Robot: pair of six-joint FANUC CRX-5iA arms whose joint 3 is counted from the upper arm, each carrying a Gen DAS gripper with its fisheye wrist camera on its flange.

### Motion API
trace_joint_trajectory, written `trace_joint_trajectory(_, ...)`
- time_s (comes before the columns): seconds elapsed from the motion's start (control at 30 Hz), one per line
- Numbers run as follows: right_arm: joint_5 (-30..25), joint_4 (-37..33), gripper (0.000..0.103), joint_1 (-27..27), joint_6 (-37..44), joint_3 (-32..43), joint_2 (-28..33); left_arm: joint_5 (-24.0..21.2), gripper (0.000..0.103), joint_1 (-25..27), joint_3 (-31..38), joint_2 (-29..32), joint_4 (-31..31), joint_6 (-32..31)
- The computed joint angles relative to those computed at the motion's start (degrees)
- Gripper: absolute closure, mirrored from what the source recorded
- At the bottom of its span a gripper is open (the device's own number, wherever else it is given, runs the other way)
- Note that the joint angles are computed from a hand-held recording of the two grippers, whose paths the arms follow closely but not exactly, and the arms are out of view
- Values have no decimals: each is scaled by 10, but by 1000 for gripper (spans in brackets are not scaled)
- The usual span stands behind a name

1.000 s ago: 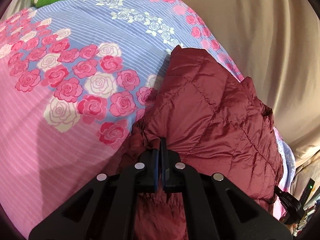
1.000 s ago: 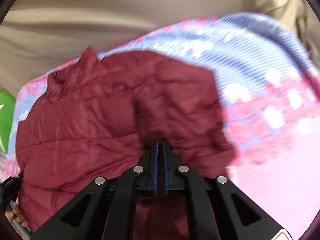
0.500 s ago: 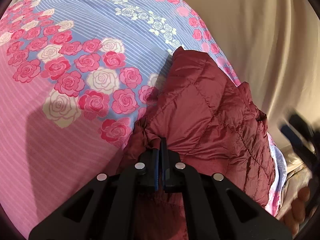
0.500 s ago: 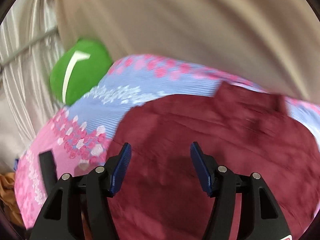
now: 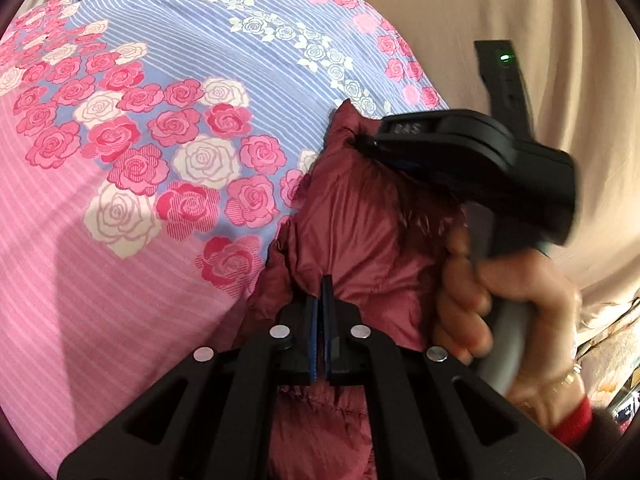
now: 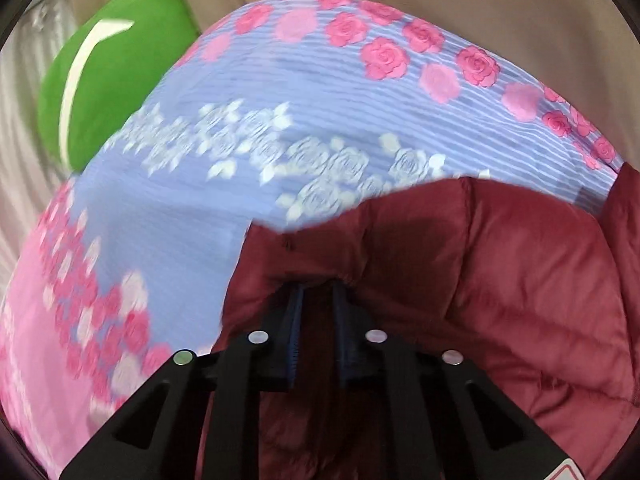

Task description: Fold large clothes

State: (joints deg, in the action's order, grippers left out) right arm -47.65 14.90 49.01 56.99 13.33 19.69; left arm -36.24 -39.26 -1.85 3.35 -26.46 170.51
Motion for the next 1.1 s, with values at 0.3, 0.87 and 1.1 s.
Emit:
trace_joint_trajectory(0.3,84,100,95,23,-128,-161,-123,15,102,6,-11,-5,7,-4)
trace_joint_trajectory(0.87,-23,85,89,-195,-249,-526,-559,0,102,0,0,2,-7,-4)
trace_joint_trajectory(1.1,-10,29,46,-104,-226,-543,-623,-6,102,-3,3,0,-8,-3)
